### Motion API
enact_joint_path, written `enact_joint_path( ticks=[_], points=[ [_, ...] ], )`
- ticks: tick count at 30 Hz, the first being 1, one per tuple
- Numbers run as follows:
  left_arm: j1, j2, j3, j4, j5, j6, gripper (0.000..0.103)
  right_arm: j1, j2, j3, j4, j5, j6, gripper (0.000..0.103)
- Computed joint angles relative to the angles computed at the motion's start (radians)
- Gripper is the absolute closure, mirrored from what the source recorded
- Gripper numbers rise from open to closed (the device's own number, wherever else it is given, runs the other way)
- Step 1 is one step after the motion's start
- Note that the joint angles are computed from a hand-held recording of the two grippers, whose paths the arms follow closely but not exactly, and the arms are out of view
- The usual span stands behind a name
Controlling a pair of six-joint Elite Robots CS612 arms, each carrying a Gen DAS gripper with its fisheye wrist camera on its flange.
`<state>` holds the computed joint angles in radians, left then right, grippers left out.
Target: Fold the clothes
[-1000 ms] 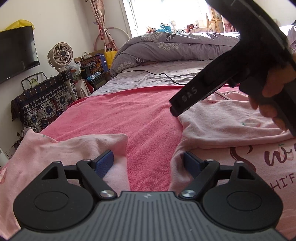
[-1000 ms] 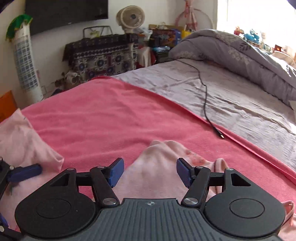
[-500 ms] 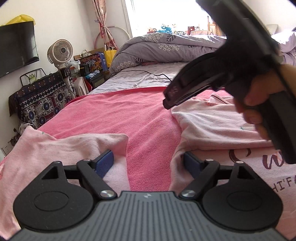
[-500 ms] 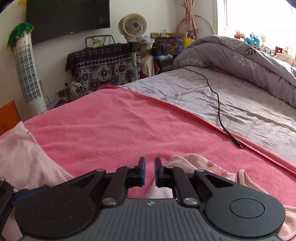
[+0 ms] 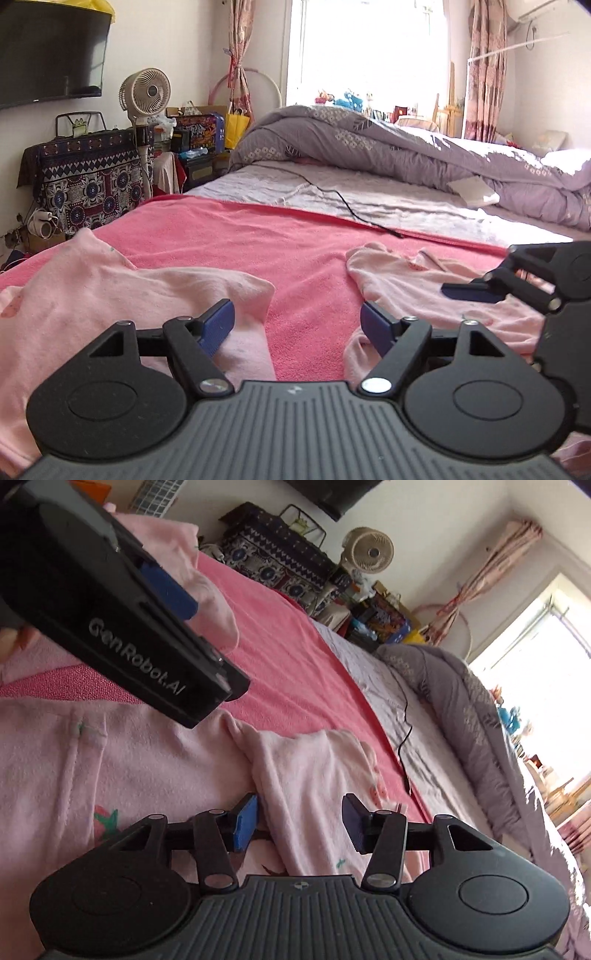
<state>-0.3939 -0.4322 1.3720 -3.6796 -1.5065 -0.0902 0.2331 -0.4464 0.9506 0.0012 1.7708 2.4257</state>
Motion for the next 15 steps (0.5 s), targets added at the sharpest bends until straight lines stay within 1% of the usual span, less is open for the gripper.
enact_joint_path(
  ticks=[1,2,3,5,6,8,9,10,11,13,15],
  points=[
    [-0.007,-0.003,0.014,-0.038,0.044,0.015,0.015,0.002,0.007,-0.008,-0.019,-0.001,-0.004,0.051],
    [-0.015,-0.005,0.024,-0.070,0.098,0.052,0.012,0.003,0.014,-0.019,-0.032,-0.005,-0.001,0.050],
    [-0.022,-0.004,0.029,-0.095,0.140,0.087,0.012,0.004,0.021,-0.030,-0.041,-0.007,0.004,0.050],
    [-0.030,-0.003,0.035,-0.135,0.198,0.140,0.012,0.006,0.036,-0.060,-0.056,-0.005,0.029,0.050],
    [-0.031,-0.004,0.038,-0.156,0.213,0.146,0.012,0.007,0.043,-0.075,-0.056,-0.007,0.049,0.050],
    [-0.027,-0.005,0.037,-0.165,0.219,0.128,0.011,0.006,0.065,-0.120,-0.015,-0.032,0.103,0.050],
    [-0.025,-0.005,0.035,-0.165,0.222,0.121,0.010,0.008,0.073,-0.132,-0.005,-0.030,0.100,0.050],
    [-0.023,-0.005,0.032,-0.156,0.222,0.116,0.010,0.010,0.077,-0.129,-0.018,-0.026,0.078,0.052],
    [-0.021,-0.004,0.028,-0.139,0.222,0.114,0.010,0.010,0.071,-0.114,-0.039,-0.026,0.068,0.052],
    [-0.023,0.000,0.021,-0.120,0.234,0.118,0.010,0.004,0.050,-0.090,-0.033,-0.043,0.099,0.051],
    [-0.023,0.003,0.017,-0.114,0.235,0.121,0.010,-0.005,0.019,-0.048,-0.036,-0.066,0.137,0.040]
  ],
)
